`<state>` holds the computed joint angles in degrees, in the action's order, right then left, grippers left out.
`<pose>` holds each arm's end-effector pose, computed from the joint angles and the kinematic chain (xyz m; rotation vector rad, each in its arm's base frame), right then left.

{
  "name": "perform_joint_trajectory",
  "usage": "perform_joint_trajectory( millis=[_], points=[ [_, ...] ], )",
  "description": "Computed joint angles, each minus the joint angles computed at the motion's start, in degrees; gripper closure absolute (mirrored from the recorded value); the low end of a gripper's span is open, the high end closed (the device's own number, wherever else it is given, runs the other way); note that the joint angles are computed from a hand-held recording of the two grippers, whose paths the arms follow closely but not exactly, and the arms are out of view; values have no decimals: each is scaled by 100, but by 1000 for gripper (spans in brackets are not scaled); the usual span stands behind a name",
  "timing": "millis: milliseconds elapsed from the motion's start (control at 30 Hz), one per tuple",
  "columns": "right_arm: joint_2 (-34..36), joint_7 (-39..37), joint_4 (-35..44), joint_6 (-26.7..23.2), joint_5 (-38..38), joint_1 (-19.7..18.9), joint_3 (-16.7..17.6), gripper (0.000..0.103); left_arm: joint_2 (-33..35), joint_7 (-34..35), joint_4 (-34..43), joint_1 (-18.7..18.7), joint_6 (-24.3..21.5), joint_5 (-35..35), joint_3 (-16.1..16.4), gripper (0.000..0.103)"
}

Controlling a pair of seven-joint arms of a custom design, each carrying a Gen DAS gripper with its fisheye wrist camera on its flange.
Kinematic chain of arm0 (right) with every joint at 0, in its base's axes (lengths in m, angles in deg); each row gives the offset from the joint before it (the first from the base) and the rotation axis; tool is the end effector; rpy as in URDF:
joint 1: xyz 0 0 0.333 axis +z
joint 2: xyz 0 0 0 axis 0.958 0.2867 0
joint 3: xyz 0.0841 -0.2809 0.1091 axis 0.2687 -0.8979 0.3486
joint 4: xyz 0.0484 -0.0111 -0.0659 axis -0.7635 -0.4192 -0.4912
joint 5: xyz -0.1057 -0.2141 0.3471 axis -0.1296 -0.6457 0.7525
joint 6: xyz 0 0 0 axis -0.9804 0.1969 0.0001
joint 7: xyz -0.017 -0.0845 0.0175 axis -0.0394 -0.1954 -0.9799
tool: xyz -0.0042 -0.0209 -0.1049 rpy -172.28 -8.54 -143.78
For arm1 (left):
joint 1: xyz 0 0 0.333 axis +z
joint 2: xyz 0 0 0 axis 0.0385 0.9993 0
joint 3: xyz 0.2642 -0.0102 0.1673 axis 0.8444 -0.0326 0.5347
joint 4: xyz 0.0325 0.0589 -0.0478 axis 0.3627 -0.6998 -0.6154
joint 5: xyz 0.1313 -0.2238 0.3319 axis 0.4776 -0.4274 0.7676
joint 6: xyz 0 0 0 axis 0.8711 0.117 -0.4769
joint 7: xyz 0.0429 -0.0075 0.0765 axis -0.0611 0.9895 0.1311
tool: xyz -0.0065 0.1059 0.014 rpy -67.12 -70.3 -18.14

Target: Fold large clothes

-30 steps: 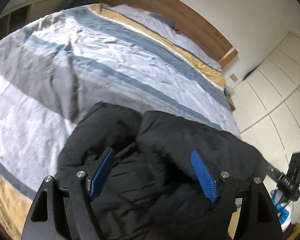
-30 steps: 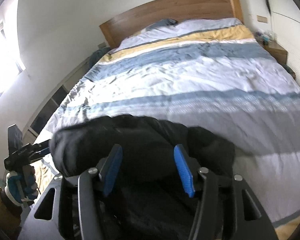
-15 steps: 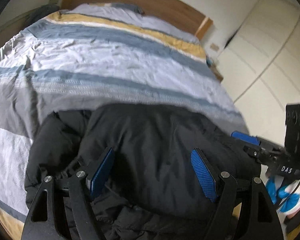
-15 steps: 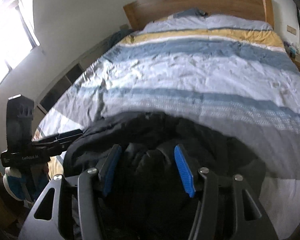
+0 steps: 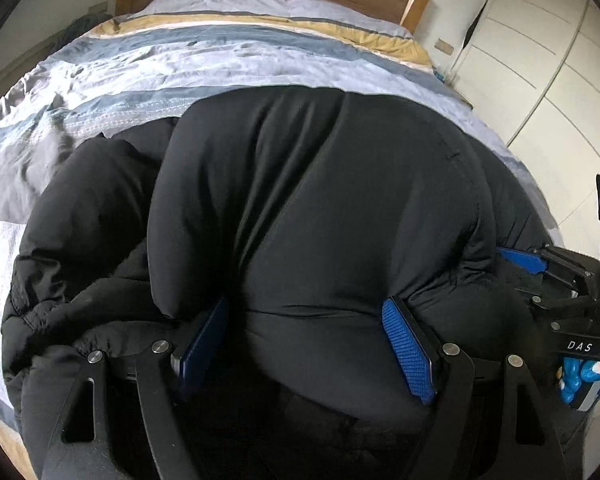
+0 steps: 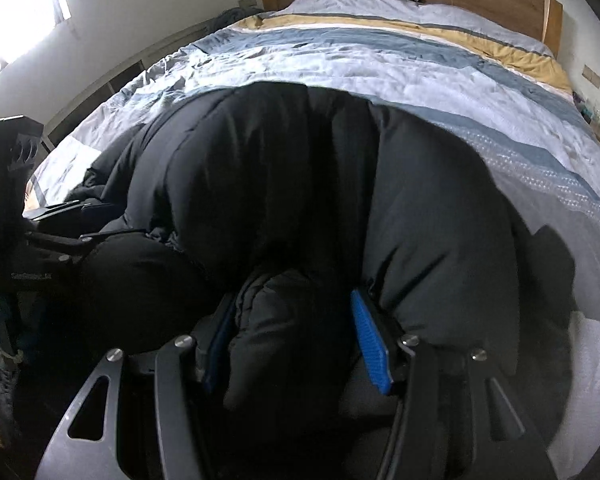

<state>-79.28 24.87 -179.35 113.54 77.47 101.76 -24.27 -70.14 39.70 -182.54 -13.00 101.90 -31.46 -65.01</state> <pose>0.4323 0.2754 0.3826 -2.2401 1.2198 -0.2168 0.3905 -0.2952 0.3678 -1.9808 1.9366 -0.8396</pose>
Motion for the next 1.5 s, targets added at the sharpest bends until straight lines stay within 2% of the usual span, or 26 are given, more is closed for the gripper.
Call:
perform_joint_trajectory(
  millis=[67, 133, 200, 267, 433, 600, 633, 700, 833, 1100, 1267, 1433, 1500],
  points=[
    [34, -55, -51, 108, 52, 27, -4, 48, -34, -90, -28, 41, -22, 82, -53, 25],
    [5, 67, -66, 63, -87, -27, 37, 48, -111, 48, -63, -115, -78, -124, 59, 25],
    [-99, 336, -33, -180, -470, -156, 116, 48, -302, 384, -152, -438, -226, -620, 307, 25],
    [-288, 450, -19, -480, -730, -211, 127, 48, -532, 523, -271, -582, -313, -931, 379, 25],
    [-639, 292, -137, -976, -765, -166, 13, 48, -734, 619, -376, -586, -612, -1003, 177, 23],
    [-633, 756, -125, -1103, -1146, -328, 191, 48, -669, 632, -220, -632, -874, -1211, 228, 23],
    [-673, 877, -106, -1146, -1202, -339, 212, 48, -794, 519, -261, -562, -840, -1131, 148, 23],
    [-826, 923, -204, -1113, -1169, -262, 200, 48, -792, 550, -222, -552, -1078, -1033, 87, 22],
    [-1110, 1118, -454, -1205, -1125, -236, 155, 48, -963, 395, -287, -598, -1218, -1060, 44, 22],
    [-1959, 1472, -870, -1549, -1089, -234, 158, 48, -1937, -74, -657, -832, -1835, -1112, -53, 23],
    [-2647, 1907, -1201, -1887, -1150, -258, 235, 47, -2757, -233, -1006, -1222, -2481, -1451, 31, 22],
    [-3486, 2275, -1590, -2329, -1166, -210, 232, 47, -3576, -355, -1316, -1545, -3118, -1705, 66, 17],
    [-3830, 2389, -1713, -2554, -1173, -211, 209, 46, -3959, -423, -1428, -1675, -3511, -1794, 59, 15]
  ],
)
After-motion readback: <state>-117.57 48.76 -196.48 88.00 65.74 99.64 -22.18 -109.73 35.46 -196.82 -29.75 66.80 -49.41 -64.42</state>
